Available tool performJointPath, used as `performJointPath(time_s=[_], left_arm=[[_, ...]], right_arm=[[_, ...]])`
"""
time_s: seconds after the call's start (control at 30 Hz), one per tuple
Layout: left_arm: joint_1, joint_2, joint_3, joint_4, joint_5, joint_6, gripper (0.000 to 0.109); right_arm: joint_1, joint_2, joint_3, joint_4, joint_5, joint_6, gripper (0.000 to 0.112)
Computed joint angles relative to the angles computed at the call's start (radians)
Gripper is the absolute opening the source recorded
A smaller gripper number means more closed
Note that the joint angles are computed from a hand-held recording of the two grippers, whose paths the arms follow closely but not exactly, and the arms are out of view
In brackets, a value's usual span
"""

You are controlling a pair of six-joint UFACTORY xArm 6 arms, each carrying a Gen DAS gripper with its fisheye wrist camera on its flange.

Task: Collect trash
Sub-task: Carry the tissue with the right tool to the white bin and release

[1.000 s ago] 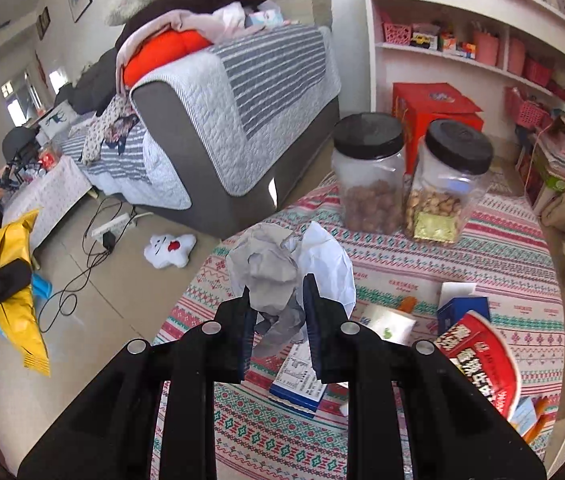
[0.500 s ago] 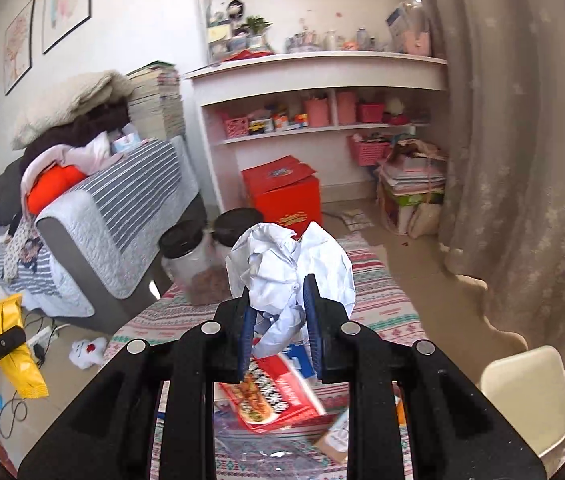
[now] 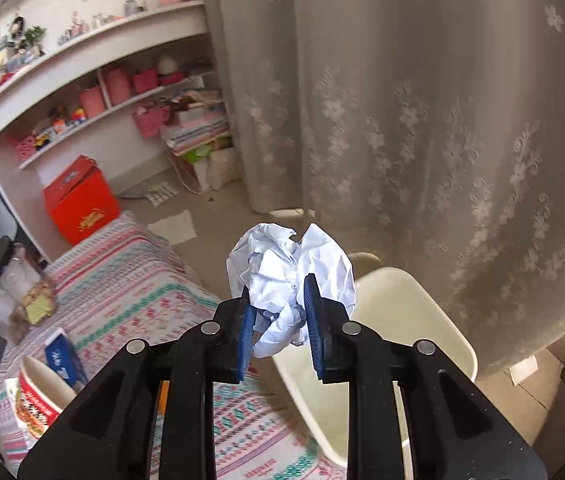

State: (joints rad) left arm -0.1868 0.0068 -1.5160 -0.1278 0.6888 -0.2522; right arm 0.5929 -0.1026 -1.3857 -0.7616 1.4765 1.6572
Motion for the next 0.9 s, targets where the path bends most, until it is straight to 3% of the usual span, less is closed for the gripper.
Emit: performJointPath(time_s=[0.07, 0.1, 0.17, 0.4, 0.53, 0.57, 0.6, 0.7, 0.87, 0.9], left_arm=[[-0.016, 0.01, -0.005, 0.01, 0.004, -0.001, 0.027], [-0.024, 0.015, -0.009, 0.015, 0.007, -0.003, 0.027], [-0.037, 0.019, -0.006, 0.021, 0.008, 0.001, 0.027], [-0.053, 0.039, -0.017, 0.035, 0.026, -0.005, 0.027], [-0.057, 0.043, -0.022, 0.04, 0.032, -0.001, 0.028], [-0.057, 0.042, -0.021, 0.038, 0.032, 0.0, 0.028], [-0.056, 0.042, -0.02, 0.037, 0.032, 0.0, 0.028], [-0.056, 0.038, -0.018, 0.03, 0.026, 0.001, 0.028], [-0.061, 0.024, -0.008, 0.0, 0.011, 0.031, 0.028], [-0.064, 0.021, -0.006, -0.013, 0.009, 0.045, 0.028]], right_arm=[[-0.042, -0.031, 0.068, 0.078, -0.004, 0.022, 0.028], [-0.07, -0.036, 0.09, 0.121, -0.01, 0.012, 0.046], [-0.11, -0.039, 0.131, 0.179, -0.022, -0.015, 0.064], [-0.182, 0.078, 0.135, 0.288, -0.016, -0.208, 0.064], [-0.23, 0.072, 0.207, 0.403, -0.195, -0.339, 0.064], [-0.248, 0.056, 0.244, 0.467, -0.289, -0.397, 0.06], [-0.256, 0.041, 0.269, 0.511, -0.346, -0.425, 0.048], [-0.296, -0.025, 0.378, 0.717, -0.575, -0.581, 0.046], [-0.281, -0.074, 0.375, 0.666, -0.588, -0.547, 0.049], [-0.272, -0.085, 0.355, 0.624, -0.554, -0.506, 0.052]])
